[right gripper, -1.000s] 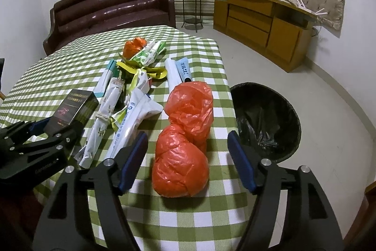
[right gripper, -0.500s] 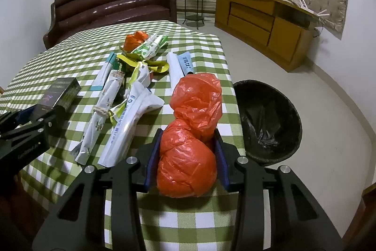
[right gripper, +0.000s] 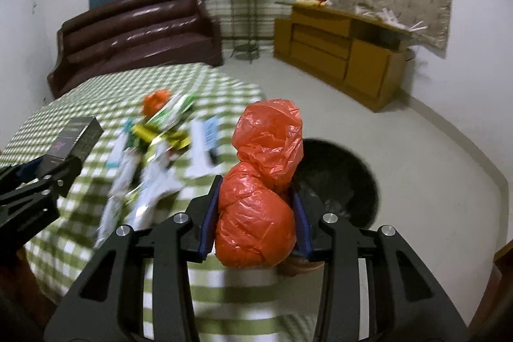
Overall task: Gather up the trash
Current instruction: 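Carry the red bags and cigarette box to the black bin and open both tools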
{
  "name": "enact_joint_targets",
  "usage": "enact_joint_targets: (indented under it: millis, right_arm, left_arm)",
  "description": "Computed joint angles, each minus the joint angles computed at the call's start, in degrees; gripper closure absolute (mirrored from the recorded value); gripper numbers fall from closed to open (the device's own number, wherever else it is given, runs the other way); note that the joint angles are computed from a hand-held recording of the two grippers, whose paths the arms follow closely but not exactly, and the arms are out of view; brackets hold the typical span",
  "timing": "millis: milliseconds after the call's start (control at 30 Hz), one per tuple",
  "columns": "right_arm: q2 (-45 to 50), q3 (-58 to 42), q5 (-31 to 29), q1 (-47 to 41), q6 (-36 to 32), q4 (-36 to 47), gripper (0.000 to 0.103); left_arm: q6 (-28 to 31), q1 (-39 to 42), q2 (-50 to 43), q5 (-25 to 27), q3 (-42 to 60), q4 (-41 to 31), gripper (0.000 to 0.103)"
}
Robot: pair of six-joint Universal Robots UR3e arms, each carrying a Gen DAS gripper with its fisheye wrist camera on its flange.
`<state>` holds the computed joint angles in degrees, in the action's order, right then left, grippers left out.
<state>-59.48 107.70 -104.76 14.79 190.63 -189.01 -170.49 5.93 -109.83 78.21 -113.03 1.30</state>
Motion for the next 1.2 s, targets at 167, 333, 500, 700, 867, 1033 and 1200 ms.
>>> enact_joint_targets:
  millis: [167,333,500,700,867,1033,1200]
  right_arm:
    - [-0.58,0.97,0.99,-5.57,-1.90,-1.84,0.064]
    - [1.50,0.18,3.79,-11.36,-3.85,-3.33,0.064]
    - [4.31,-0.83,5.88,-15.96,-5.43,-5.00,0.064]
    - [7.64,-3.75,9.85,-20.28,-6.69,-4.21,0.064]
    - [10.55,-6.72,11.96,-22.11,-8.65,-3.26,0.064]
    - [12.91,-8.88,13.94,-24.14,-8.90,-2.59,0.064]
    - [14.23,-10.01,14.98,-24.93,-8.91,-2.57,0.054]
  left_arm:
    - [-2.20,-7.26,-4.60,1.50,9.34,-1.85,0.048]
    - [-4.22,-13.47,-12.12,3.18,22.01,-7.76,0.048]
    - [-5.34,-18.98,-21.45,6.49,37.01,-15.17,0.048]
    - [-5.69,-22.96,-31.28,9.88,53.18,-23.88,0.048]
    - [-6.70,-25.50,-38.80,12.41,67.30,-31.98,0.048]
    - [-6.92,-26.81,-44.89,14.48,78.81,-38.71,0.048]
    - [-7.27,-28.15,-51.71,17.15,92.44,-44.86,0.044]
